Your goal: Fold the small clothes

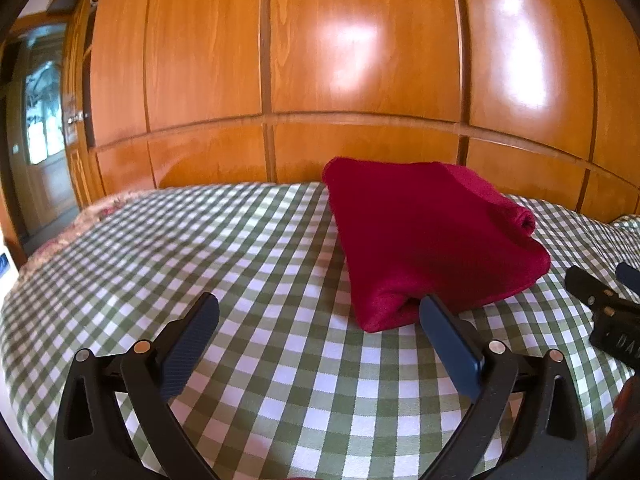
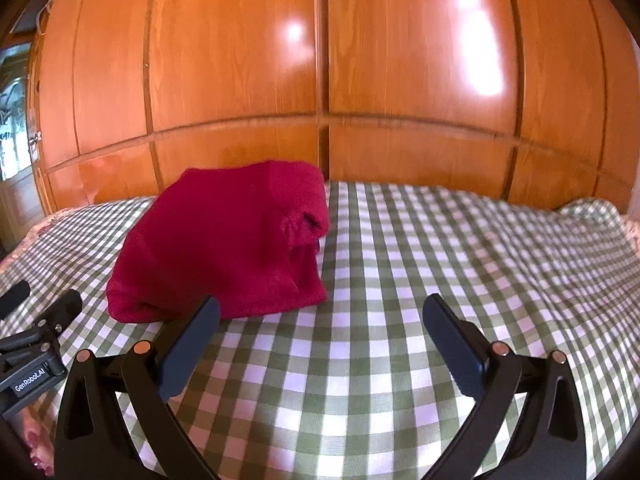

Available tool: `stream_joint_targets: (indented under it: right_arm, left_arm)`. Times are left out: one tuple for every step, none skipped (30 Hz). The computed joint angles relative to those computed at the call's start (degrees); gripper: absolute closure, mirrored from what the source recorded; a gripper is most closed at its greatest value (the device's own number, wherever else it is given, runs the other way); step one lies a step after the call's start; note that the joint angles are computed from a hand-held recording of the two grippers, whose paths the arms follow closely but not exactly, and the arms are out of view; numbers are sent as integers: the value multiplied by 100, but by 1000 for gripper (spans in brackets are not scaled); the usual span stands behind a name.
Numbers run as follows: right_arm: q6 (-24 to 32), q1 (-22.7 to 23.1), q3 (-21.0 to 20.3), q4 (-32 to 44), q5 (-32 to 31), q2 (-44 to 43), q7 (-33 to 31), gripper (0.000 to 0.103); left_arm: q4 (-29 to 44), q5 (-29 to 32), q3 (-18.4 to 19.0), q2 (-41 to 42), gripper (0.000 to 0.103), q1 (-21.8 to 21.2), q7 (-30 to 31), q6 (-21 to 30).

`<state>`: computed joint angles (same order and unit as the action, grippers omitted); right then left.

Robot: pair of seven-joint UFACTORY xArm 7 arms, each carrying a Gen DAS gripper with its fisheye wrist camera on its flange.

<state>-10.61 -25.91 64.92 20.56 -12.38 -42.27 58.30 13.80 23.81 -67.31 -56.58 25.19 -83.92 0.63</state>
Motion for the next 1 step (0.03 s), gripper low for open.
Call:
stream_joint_targets:
  right_arm:
    - [246,46,-176,55,-106,154,-162,2]
  left_arm:
    - [-29,18,82,116,4,38,53,-133]
